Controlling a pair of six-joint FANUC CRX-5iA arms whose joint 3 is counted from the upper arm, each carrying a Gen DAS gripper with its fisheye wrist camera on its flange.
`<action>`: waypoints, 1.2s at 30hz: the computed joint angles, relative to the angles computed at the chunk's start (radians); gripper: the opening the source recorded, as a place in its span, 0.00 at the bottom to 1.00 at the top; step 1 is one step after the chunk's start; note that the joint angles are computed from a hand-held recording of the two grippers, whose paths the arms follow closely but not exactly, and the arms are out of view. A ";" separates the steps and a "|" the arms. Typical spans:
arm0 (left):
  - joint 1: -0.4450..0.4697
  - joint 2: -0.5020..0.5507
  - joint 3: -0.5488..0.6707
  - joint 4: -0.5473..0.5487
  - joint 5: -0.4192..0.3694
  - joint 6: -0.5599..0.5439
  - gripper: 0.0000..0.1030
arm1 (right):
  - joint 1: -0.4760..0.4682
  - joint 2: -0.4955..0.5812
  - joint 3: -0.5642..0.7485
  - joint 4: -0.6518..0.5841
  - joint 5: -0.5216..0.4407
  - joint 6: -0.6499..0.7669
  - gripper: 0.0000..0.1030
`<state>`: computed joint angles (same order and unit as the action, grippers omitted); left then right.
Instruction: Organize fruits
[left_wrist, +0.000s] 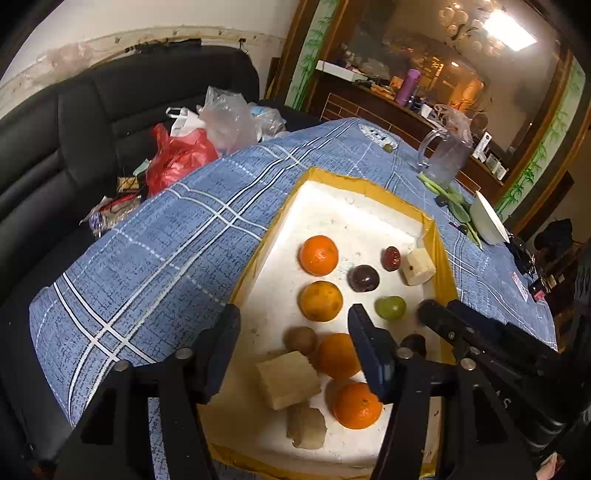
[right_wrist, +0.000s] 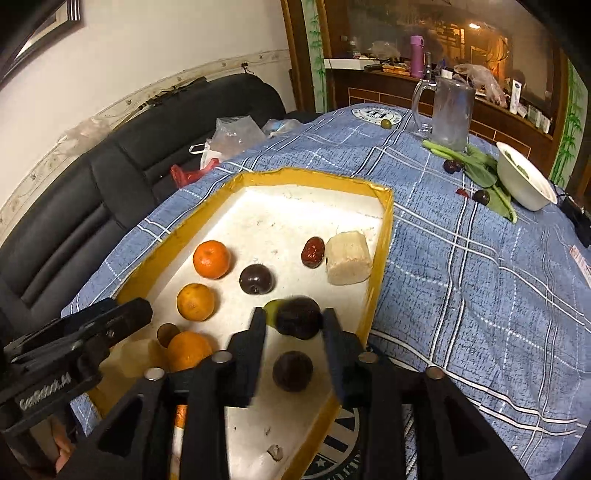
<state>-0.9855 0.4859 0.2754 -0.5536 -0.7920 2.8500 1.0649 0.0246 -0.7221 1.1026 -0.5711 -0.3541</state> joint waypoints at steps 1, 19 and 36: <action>-0.004 0.000 0.001 -0.005 0.001 0.000 0.65 | 0.000 -0.009 -0.010 0.031 -0.007 -0.032 0.49; -0.260 0.085 0.245 -0.391 -0.345 0.147 0.91 | 0.292 -0.283 -0.247 -0.004 -0.375 -0.453 0.67; -0.511 0.129 0.363 -0.828 -0.646 0.309 1.00 | 0.578 -0.382 -0.327 -0.084 -0.641 -0.625 0.69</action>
